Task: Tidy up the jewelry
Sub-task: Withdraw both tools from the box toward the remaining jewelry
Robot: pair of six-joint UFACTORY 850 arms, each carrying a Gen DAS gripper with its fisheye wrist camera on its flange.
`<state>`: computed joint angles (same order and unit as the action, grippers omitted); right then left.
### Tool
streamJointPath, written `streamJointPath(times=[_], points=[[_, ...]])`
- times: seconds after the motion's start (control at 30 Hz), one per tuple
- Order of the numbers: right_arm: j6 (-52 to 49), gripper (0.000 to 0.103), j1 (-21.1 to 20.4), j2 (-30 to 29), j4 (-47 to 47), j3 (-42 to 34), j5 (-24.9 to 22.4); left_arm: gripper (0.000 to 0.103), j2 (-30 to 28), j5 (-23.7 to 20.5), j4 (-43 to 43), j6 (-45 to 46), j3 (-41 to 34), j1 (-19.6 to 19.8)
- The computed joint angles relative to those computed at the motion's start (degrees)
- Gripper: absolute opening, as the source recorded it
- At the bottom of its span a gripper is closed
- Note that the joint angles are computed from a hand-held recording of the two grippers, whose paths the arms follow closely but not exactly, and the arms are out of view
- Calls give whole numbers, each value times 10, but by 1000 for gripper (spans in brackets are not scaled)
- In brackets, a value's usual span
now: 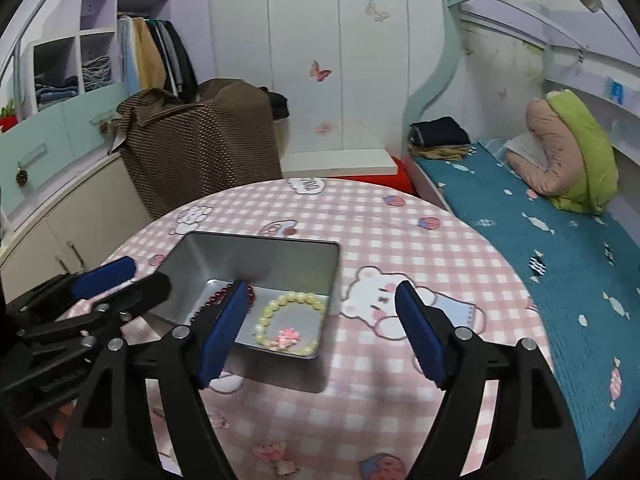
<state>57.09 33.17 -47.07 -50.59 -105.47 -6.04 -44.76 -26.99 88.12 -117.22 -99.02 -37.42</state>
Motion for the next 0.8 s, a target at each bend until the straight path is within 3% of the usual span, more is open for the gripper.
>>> streamJointPath(times=[0.1, 0.3, 0.43, 0.8], points=[[28, 74, 0, 4, -24, 4, -5, 64, 3, -1, -10, 7, 4, -1], [97, 77, 3, 13, -98, 16, -10, 65, 14, -3, 2, -10, 20, -4], [159, 78, 3, 21, -157, 30, -10, 74, 23, -9, 19, -38, 37, -7], [265, 89, 8, 47, -253, 81, -25, 85, 47, -17, 2, -46, 78, -11]])
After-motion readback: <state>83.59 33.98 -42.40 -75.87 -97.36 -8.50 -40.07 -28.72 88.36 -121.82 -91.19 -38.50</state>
